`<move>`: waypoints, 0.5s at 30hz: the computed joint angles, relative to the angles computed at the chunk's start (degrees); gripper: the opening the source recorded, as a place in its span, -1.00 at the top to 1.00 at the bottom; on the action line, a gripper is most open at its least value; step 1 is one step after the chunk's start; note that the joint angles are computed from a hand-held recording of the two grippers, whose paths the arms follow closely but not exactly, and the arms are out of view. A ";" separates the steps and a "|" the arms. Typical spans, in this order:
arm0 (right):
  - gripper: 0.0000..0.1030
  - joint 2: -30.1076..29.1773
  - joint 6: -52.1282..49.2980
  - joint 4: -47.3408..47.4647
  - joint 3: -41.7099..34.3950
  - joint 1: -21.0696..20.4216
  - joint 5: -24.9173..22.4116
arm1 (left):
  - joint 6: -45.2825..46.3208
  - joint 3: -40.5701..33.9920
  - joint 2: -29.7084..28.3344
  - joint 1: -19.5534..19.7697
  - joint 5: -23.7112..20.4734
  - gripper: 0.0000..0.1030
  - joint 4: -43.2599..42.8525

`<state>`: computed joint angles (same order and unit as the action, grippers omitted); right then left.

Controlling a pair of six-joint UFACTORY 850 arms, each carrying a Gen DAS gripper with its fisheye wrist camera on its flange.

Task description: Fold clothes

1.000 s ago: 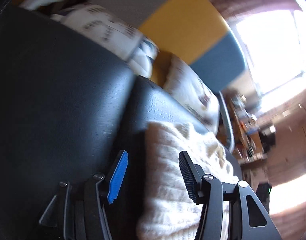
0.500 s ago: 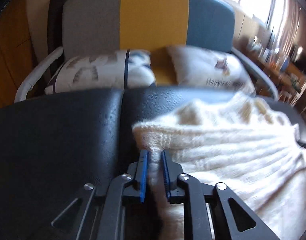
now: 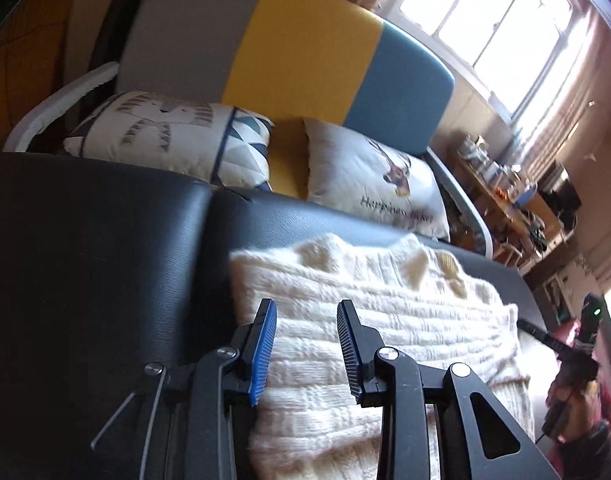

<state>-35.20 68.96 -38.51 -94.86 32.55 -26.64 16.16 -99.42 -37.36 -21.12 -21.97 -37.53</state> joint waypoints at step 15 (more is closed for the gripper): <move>0.65 -5.35 0.45 -0.54 -4.47 1.39 -5.25 | -19.82 -4.76 -5.07 -3.27 0.15 0.12 23.69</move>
<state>-40.56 69.41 -39.05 -99.33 33.94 -31.89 -3.66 -104.18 -42.43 -24.40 -21.81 -13.84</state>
